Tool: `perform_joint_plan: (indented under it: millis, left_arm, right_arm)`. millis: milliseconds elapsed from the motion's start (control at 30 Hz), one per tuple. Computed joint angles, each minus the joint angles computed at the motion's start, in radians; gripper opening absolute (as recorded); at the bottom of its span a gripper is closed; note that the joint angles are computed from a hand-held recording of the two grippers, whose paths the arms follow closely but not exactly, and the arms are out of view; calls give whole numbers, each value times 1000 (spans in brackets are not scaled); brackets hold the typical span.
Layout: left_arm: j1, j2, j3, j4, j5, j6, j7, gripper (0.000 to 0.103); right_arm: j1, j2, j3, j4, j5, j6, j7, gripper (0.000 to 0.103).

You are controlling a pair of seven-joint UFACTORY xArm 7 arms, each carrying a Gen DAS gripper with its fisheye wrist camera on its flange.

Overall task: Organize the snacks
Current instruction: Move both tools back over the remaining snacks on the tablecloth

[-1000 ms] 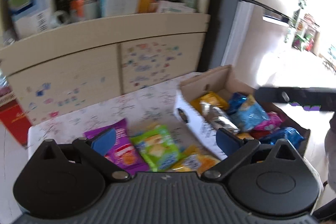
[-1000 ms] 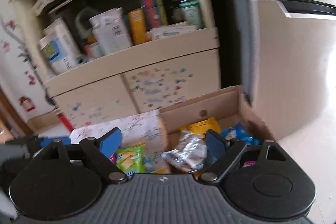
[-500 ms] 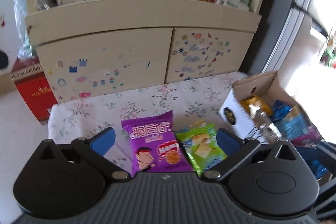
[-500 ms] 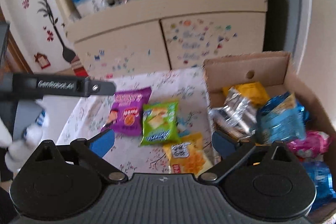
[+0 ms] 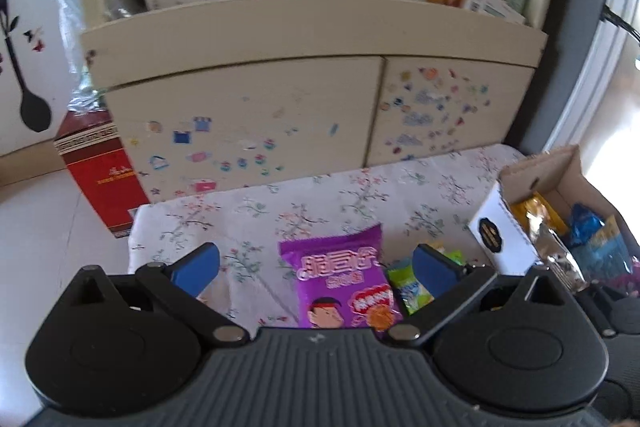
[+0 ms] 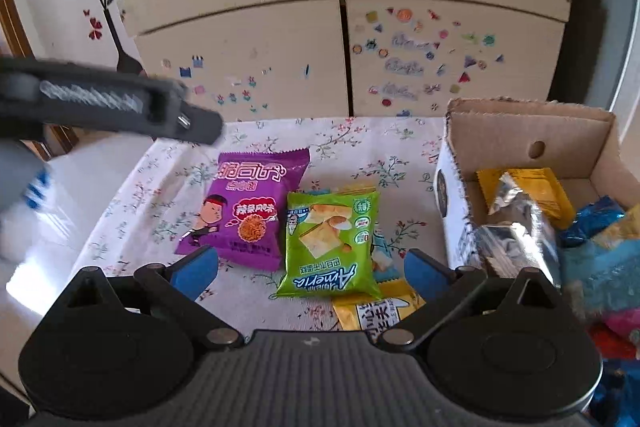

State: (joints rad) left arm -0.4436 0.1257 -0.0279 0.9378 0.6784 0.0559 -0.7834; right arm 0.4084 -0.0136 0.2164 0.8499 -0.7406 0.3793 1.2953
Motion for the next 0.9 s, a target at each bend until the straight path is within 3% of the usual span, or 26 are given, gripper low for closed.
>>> perform_joint_plan:
  millis: [367, 467, 567, 667, 733, 833, 900]
  left_arm:
    - [38, -10, -27, -29, -142, -6, 150, 102]
    - [31, -8, -20, -27, -138, 0, 147, 102]
    - [38, -8, -28, -30, -162, -2, 168, 102]
    - [43, -10, -41, -36, -196, -13, 207, 102]
    - [29, -9, -25, -33, -177, -12, 197, 102]
    - [28, -10, -22, -34, -179, -17, 197, 102]
    - [35, -12, -31, -37, -199, -18, 215, 102]
  right_arm:
    - [68, 115, -36, 79, -98, 71, -56, 103]
    - [67, 122, -29, 68, -3, -2, -184, 103]
    - [109, 139, -26, 95, -19, 61, -199, 103]
    - [85, 139, 13, 62, 138, -40, -288, 103]
    - [138, 136, -14, 56, 140, -74, -309, 103]
    - [181, 127, -17, 88, -31, 27, -125, 103]
    - [232, 121, -30, 121, -97, 210, 37, 103]
